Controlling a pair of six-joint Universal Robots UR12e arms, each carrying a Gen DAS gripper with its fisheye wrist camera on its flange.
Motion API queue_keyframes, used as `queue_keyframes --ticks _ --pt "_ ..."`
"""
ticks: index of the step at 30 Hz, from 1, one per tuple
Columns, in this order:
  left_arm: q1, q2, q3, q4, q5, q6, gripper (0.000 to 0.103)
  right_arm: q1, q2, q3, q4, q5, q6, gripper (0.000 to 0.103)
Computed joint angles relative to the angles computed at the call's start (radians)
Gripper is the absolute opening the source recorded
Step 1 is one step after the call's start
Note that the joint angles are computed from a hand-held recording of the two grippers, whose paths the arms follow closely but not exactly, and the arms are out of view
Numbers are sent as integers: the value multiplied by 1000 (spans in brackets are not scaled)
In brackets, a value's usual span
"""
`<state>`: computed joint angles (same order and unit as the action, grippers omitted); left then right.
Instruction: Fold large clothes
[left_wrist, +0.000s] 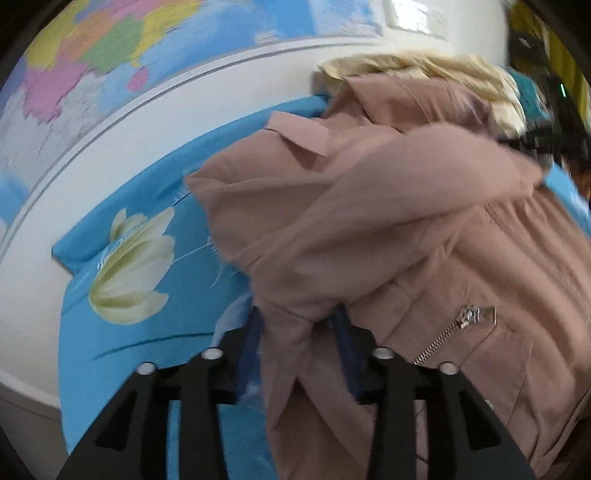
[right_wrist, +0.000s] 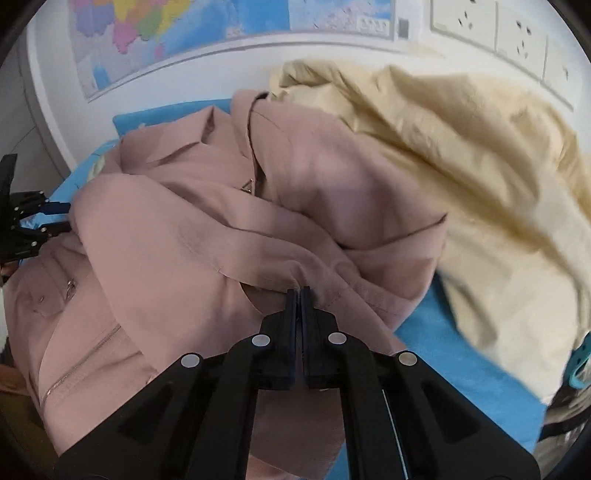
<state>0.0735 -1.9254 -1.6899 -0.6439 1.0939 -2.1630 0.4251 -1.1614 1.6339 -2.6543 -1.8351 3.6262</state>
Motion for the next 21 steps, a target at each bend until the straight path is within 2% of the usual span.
queue_keyframes --ticks 3,5,7,8,10,11,12,13,14,16,18,21 --pt "19 -8 22 -21 -36 -82 56 3 7 -3 -37 -10 1 2" --pt "32 -4 20 -23 -45 -105 56 9 17 -7 -92 -30 -6 2" --pt "41 0 23 -51 -50 -112 73 8 29 -17 -105 -8 3 2" --pt "49 2 30 -97 -63 -110 81 5 37 -25 -102 14 2 2" --pt "53 5 31 -124 -67 -100 81 1 52 -52 -36 46 -14 10" --pt "49 7 25 -105 -48 -101 81 2 57 -62 -2 46 -16 12" --pt "47 9 21 -94 -38 -103 81 1 54 -56 -9 51 4 20" --pt "43 8 24 -91 -38 -105 81 -3 47 -41 -45 71 20 34" --pt "39 6 30 -91 -47 -112 81 -4 36 -26 -71 80 32 39" --pt "29 -4 53 -104 -60 -126 81 2 17 -6 -99 46 39 52" --pt "15 -26 94 -116 -77 -158 82 5 -6 24 -137 32 61 60" --pt "-12 -78 177 -141 -74 -226 84 6 -28 54 -166 41 90 62"
